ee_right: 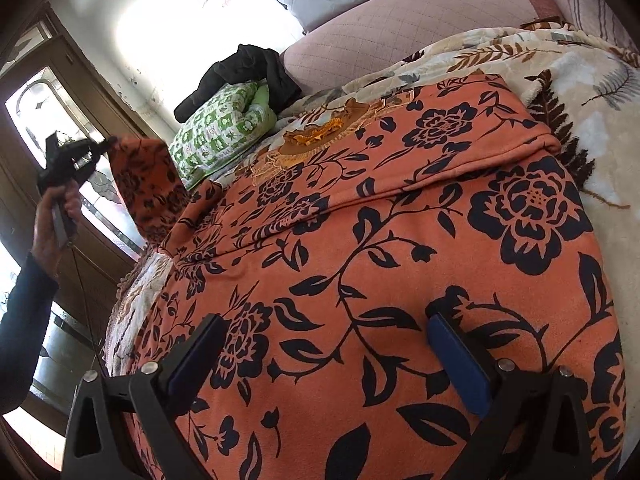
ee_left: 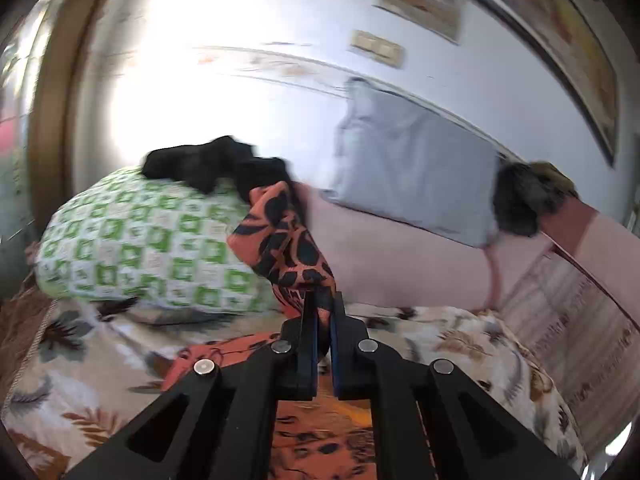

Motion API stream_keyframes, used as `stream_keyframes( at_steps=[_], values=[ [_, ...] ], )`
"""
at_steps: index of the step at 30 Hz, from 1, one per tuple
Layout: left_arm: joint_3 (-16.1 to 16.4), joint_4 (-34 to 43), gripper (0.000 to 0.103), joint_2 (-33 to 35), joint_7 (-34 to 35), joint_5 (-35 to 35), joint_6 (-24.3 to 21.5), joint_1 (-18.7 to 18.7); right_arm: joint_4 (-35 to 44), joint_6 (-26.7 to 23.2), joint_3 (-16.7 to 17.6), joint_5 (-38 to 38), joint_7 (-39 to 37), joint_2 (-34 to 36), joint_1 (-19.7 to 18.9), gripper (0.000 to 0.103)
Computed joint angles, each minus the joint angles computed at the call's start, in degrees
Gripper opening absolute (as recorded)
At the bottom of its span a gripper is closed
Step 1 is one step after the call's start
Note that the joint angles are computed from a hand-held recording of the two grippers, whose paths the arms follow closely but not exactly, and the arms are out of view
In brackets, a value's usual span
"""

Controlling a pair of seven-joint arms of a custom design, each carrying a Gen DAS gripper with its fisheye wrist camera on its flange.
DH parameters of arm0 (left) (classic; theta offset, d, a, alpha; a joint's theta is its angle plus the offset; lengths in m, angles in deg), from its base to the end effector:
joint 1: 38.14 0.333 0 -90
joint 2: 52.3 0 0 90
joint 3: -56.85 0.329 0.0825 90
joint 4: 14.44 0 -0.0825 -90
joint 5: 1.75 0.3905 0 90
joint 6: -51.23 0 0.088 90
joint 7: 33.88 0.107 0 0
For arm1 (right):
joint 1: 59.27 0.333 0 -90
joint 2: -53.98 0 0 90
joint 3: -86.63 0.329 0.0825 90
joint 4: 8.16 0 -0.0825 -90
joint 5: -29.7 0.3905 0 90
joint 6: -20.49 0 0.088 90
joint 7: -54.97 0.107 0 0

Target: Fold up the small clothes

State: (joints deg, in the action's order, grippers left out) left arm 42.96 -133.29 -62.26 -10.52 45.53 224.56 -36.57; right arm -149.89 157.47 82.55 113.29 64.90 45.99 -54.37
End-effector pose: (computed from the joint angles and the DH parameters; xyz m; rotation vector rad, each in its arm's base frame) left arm 0.5223 -0.1811 0.6281 -1.6772 1.4304 -1.1908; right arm 0.4742 0.0154 0.3635 -1.7217 1.3019 0.0633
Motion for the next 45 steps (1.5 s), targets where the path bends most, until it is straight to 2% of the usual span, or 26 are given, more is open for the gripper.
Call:
stream_keyframes(
  at_steps=[2,3,5,6,7,8,10,12,14,15,17,18,21,24,27,29,30,31,32,33,34,35,41,42,44,45],
  values=[
    [-2.2,4.4,0.005,5.4,2.2,-0.8,-0.4,-3.6,0.0,-0.2,0.0,0.2,-0.1,0.0,-0.2,0.102],
    [-2.6,6.5,0.006,8.6,5.8,-4.3,-1.5,-6.1,0.0,-0.3,-0.1,0.3,-0.2,0.0,-0.1,0.102],
    [-4.3,9.5,0.008,15.0,20.6,-20.1,-4.4,-9.6,0.0,-0.6,-0.4,0.4,-0.2,0.0,0.0,0.102],
    [-6.9,10.2,0.024,16.8,26.2,-25.7,-7.6,-9.5,-0.1,-0.8,-0.4,0.6,-0.2,0.0,-0.1,0.102],
    [-7.7,12.9,0.047,19.9,34.2,-33.2,-13.1,-10.5,-0.1,-1.0,-0.5,0.6,-0.2,-0.1,-0.2,0.102],
    [-9.3,13.6,0.049,20.9,38.2,-37.6,-17.1,-10.1,-0.1,-1.4,-0.6,0.6,-0.1,0.0,-0.3,0.102],
    [-8.0,10.1,0.049,19.1,37.4,-39.8,-18.4,-10.9,-0.2,-2.2,-0.9,1.0,-0.2,-0.1,-0.5,0.102],
    [-5.2,2.1,0.053,12.8,34.1,-38.5,-15.3,-11.6,-0.2,-3.2,-1.2,1.0,0.3,-0.3,-0.9,0.102],
    [-2.0,-5.6,0.071,5.9,26.6,-31.7,-13.0,-11.4,-0.2,-4.0,-1.3,-0.5,3.0,-0.9,-1.4,0.102],
    [-1.3,-9.3,0.081,2.4,20.1,-25.0,-12.3,-10.1,0.0,-5.4,-1.7,-2.0,5.6,-1.2,-1.7,0.102],
    [-1.7,-15.2,0.083,-3.2,10.6,-13.9,-13.3,-6.2,0.8,-10.7,-3.5,-1.2,9.3,-1.6,-3.0,0.102],
    [-1.1,-17.3,0.083,-4.7,9.3,-12.1,-14.2,-5.1,1.2,-10.4,-3.6,-0.6,10.2,-2.2,-3.4,0.102],
    [2.3,-22.6,0.083,-6.1,9.5,-14.5,-13.5,-4.7,5.7,-5.5,-3.1,-0.7,13.4,-1.7,-3.9,0.102],
    [3.7,-26.6,0.083,-6.0,8.7,-17.0,-8.0,-3.5,17.7,-7.0,-2.5,-9.0,24.9,6.8,-4.3,0.102],
    [2.4,-28.0,0.083,-5.1,6.6,-15.3,-3.9,-1.0,28.1,-3.1,-0.4,-19.4,35.1,14.8,-4.1,0.101],
    [1.8,-27.5,0.083,-3.5,6.7,-14.3,-3.7,-0.1,33.1,-0.4,0.8,-27.9,42.6,19.4,-3.5,0.100],
    [1.9,-27.6,0.083,-3.5,7.0,-14.4,-4.1,-0.2,35.0,0.0,1.2,-32.3,46.1,21.6,-3.0,0.098],
    [2.4,-27.6,0.083,-3.1,7.7,-15.2,-4.5,-0.6,36.4,0.5,1.2,-37.7,49.9,23.2,-2.2,0.086],
    [3.8,-27.6,0.083,-2.4,9.9,-17.6,-4.8,-1.9,37.1,1.4,0.9,-44.3,54.0,24.4,-1.0,0.068],
    [5.1,-28.0,0.083,-2.2,12.2,-20.6,-5.2,-3.4,37.4,3.2,0.1,-51.0,56.7,25.1,0.4,0.060],
    [4.9,-28.3,0.083,-2.0,11.8,-20.6,-4.5,-2.8,37.0,4.1,0.3,-55.0,57.2,24.8,1.0,0.027],
    [4.1,-28.3,0.083,-2.2,10.7,-19.7,-4.3,-1.9,37.0,3.9,0.8,-56.9,57.4,24.4,0.9,0.011],
    [2.0,-27.0,0.083,-1.9,9.0,-15.6,-7.2,-1.0,26.5,25.3,2.3,-67.3,57.5,15.6,2.8,0.010],
    [2.2,-26.9,0.083,-1.8,8.7,-15.4,-7.2,-1.0,26.2,25.6,2.2,-68.8,59.1,16.4,2.8,0.012],
    [2.5,-27.3,0.083,-1.8,8.0,-15.0,-6.2,-0.9,29.8,17.0,3.4,-69.6,60.1,21.3,0.6,0.023],
    [2.6,-27.5,0.083,-1.9,7.8,-14.6,-6.0,-0.8,30.4,14.5,2.5,-66.6,58.9,22.6,0.7,0.024]
  ],
)
